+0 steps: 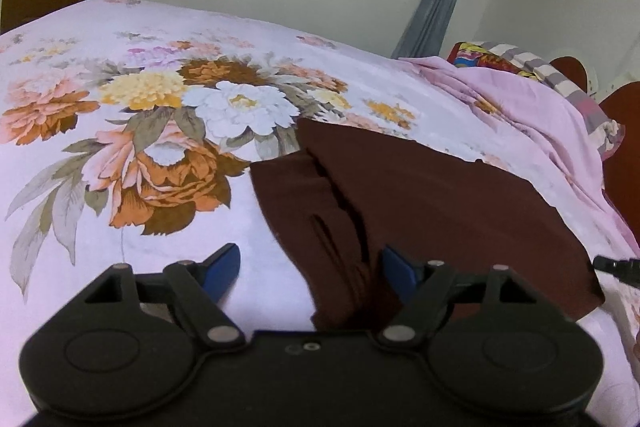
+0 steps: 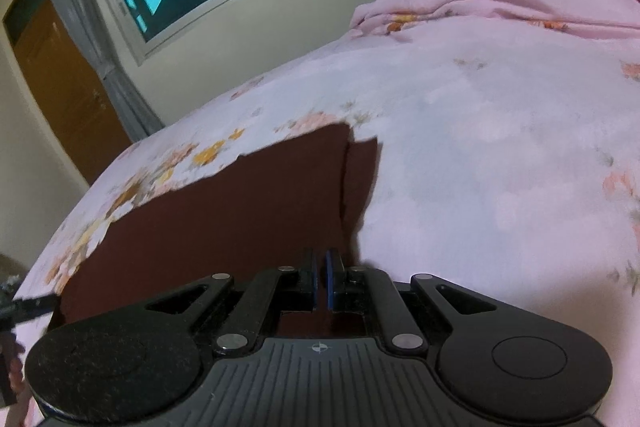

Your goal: Fold small clothes

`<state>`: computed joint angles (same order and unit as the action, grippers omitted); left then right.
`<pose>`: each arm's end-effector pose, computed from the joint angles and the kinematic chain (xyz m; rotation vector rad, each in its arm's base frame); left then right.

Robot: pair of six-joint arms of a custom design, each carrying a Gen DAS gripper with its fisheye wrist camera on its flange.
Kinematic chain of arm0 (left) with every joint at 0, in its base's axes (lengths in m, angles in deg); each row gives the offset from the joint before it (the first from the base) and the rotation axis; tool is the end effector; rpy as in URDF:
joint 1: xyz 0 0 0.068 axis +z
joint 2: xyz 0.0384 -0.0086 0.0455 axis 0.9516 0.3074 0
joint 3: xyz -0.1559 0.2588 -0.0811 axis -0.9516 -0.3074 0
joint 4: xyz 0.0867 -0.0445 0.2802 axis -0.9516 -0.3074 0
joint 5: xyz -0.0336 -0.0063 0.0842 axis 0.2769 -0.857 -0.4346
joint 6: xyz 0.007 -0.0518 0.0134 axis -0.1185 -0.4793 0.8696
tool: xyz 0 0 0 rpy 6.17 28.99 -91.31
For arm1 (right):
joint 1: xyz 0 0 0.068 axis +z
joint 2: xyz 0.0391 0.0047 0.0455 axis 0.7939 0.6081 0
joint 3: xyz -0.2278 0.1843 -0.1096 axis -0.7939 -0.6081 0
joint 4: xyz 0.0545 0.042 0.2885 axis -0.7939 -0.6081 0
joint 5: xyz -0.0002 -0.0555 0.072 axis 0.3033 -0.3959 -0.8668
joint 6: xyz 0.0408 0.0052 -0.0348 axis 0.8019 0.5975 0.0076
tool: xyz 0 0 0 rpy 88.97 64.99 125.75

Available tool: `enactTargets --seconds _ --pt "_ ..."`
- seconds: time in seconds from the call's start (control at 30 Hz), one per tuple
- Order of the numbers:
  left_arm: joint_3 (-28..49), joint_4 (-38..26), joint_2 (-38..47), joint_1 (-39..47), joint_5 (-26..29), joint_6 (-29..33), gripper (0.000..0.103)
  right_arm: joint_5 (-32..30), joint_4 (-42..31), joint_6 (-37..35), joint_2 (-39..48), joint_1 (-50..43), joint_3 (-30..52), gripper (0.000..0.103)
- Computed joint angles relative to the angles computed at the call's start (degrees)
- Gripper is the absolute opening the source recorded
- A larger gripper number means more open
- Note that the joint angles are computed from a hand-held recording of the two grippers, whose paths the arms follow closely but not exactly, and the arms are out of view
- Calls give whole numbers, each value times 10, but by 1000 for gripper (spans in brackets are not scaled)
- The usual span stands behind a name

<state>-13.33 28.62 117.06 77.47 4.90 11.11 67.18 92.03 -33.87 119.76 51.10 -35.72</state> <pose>0.3352 0.0193 0.1128 -0.0325 2.2080 -0.3955 0.2756 0.0063 0.0937 0.2008 2.1614 0.6096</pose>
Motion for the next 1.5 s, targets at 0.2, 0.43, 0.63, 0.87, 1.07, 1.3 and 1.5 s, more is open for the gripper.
enactTargets --seconds 0.2,0.43,0.63,0.87,1.07,1.3,1.5 --pt "18 23 35 13 41 -36 81 16 -4 13 39 20 57 5" --pt "66 -12 83 41 115 -45 81 -13 -30 12 85 12 91 5" --pt "177 -4 211 114 376 -186 70 -94 45 6 48 -31 20 5" --pt "268 -25 291 111 439 -211 40 -126 151 57 102 -90 -2 90" --pt "287 -41 295 92 415 -186 27 -172 160 83 133 -126 17 90" --pt "282 -129 246 68 311 -102 8 -199 210 121 149 -165 1 90" --pt "286 -188 198 49 272 -95 7 -233 181 87 117 -253 -23 90"
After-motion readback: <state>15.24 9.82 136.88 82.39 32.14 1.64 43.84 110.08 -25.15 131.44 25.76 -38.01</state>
